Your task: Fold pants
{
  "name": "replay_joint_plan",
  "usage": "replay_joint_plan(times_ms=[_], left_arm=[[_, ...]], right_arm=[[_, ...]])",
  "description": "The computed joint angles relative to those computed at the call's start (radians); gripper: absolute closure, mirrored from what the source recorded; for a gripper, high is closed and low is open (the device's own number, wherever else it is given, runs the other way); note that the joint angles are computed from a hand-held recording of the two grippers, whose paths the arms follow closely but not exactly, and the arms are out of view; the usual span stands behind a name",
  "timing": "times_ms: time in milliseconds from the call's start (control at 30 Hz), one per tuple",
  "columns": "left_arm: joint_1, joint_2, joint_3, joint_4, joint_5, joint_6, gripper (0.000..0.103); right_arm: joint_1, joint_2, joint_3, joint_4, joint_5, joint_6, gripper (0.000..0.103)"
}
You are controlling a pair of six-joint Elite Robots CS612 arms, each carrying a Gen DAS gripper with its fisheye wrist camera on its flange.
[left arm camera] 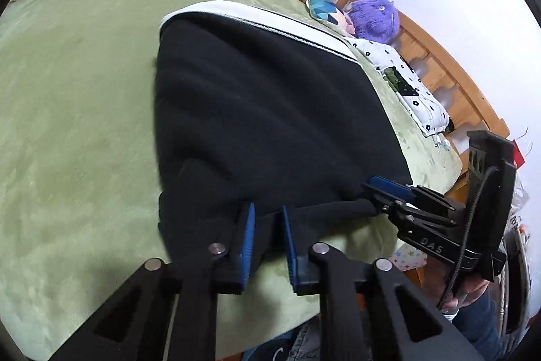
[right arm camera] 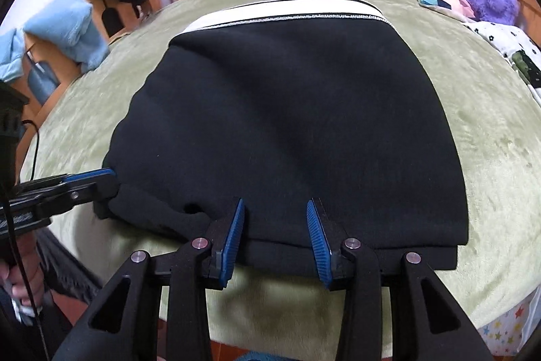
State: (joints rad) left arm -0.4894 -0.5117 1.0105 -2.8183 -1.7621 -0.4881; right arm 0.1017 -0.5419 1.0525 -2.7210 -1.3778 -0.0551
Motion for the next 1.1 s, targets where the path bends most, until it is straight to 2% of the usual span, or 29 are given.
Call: replay_joint_plan(times_ms=[133, 267, 367, 433, 533, 600, 667, 700, 767, 833, 933, 1000, 1100], left_arm=[[-0.002, -0.014, 0.009, 0.019, 0.022, -0.004, 0.087], [-0.010, -0.020, 0.012, 0.035, 0.058, 0.004, 0.087], [-0.017, -0.033, 0.031, 0.020, 0.102, 0.020, 0.087], [-0.015, -0.049, 0.058, -0.010, 0.118, 0.017, 0.087], [-0.005, -0.063, 0.084, -0.043, 0.118, -0.004, 0.087], [0.003, -0.067, 0.083, -0.035, 0.112, -0.012, 0.087], [0.011, -0.062, 0.064, -0.020, 0.081, -0.003, 0.087], [0.012, -0.058, 0.052, -0.013, 0.080, 0.005, 0.087], [0.009, -0.050, 0.031, -0.011, 0.088, 0.040, 0.087], [0.004, -0.037, -0.001, 0.012, 0.096, 0.066, 0.087], [0.002, -0.020, -0.020, 0.049, 0.065, 0.043, 0.087], [-0.002, -0.011, -0.017, 0.097, 0.050, 0.060, 0.087], [-0.007, -0.040, 0.064, 0.014, 0.054, 0.109, 0.087]], right_arm=[[-0.011, -0.024, 0.044, -0.057, 0.038, 0.042, 0.064], [-0.007, -0.028, 0.051, -0.083, 0.016, 0.065, 0.064], [0.002, -0.033, 0.060, -0.137, 0.004, 0.065, 0.063], [0.004, -0.032, 0.057, -0.159, 0.021, 0.072, 0.059], [0.014, -0.016, 0.027, -0.124, 0.054, 0.054, 0.059], [0.025, -0.001, 0.001, -0.055, 0.050, 0.017, 0.060], [0.042, 0.013, -0.024, 0.027, -0.017, -0.034, 0.059], [0.050, 0.016, -0.020, 0.025, -0.052, -0.061, 0.059], [0.055, 0.007, 0.006, -0.015, -0.070, -0.090, 0.059], [0.049, -0.012, 0.041, -0.051, -0.042, -0.107, 0.060], [0.033, -0.040, 0.087, -0.088, 0.022, -0.104, 0.061], [0.021, -0.057, 0.119, -0.139, 0.048, -0.088, 0.061], [0.008, -0.069, 0.143, -0.213, 0.049, -0.056, 0.058]])
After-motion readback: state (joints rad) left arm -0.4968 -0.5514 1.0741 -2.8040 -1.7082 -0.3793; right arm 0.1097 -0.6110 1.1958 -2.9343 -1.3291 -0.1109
